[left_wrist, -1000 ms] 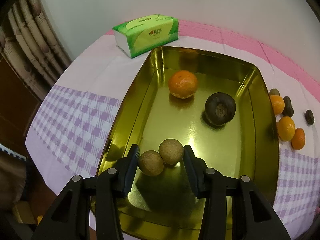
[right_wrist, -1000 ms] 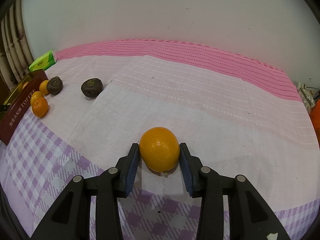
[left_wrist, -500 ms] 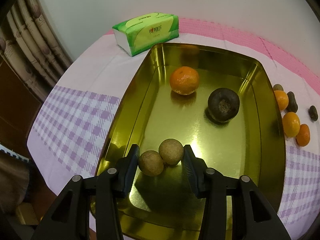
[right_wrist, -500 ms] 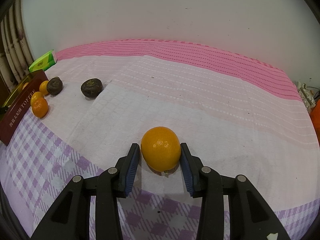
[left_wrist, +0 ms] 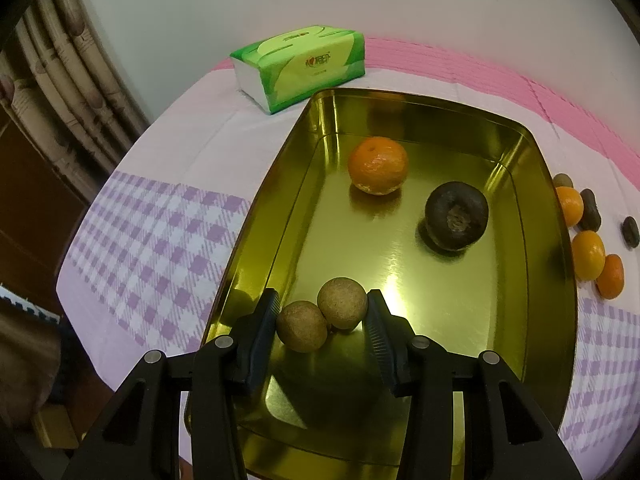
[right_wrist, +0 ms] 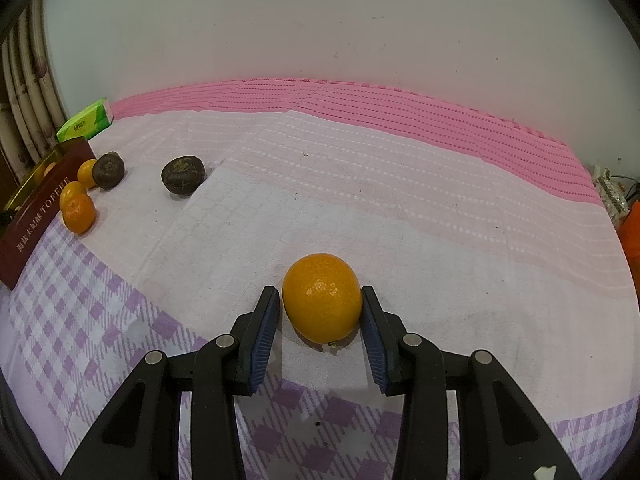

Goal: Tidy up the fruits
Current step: 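Carry the two green fruits into the gold tray and open the left gripper, then carry the orange over the gold tray and release it with the right gripper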

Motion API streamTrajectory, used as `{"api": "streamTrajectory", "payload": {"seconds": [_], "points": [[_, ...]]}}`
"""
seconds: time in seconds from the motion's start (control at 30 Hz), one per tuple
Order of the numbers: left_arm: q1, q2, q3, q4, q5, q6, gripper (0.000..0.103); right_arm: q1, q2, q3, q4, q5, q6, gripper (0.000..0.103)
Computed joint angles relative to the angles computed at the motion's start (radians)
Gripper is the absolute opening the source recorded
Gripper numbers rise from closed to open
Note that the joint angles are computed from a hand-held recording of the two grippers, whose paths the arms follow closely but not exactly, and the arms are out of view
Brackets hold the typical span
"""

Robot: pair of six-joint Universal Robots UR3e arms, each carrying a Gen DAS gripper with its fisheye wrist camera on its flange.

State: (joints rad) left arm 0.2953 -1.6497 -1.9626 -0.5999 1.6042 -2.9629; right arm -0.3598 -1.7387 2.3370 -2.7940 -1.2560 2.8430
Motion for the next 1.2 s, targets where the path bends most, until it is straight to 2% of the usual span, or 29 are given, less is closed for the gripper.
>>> {"api": "streamTrajectory", "payload": {"seconds": [0.47, 0.63, 1.2], "points": [[-0.036, -0.002, -0.013, 0.081, 0.084, 0.006, 0.046, 0.017, 0.025, -0.012, -0.019, -0.020, 0.031, 0.038], [-0.046, 0.000, -0.010, 0.086, 0.109, 0.002, 0.046, 0.025, 0.014, -0.014, -0.004, -0.031, 0.054, 0.035], [-0.072, 0.133, -0.042, 0.094, 0.095, 0.013, 0.048, 0.052, -0.026, -0.005, 0.053, 0.004, 0.084, 0.034]]}}
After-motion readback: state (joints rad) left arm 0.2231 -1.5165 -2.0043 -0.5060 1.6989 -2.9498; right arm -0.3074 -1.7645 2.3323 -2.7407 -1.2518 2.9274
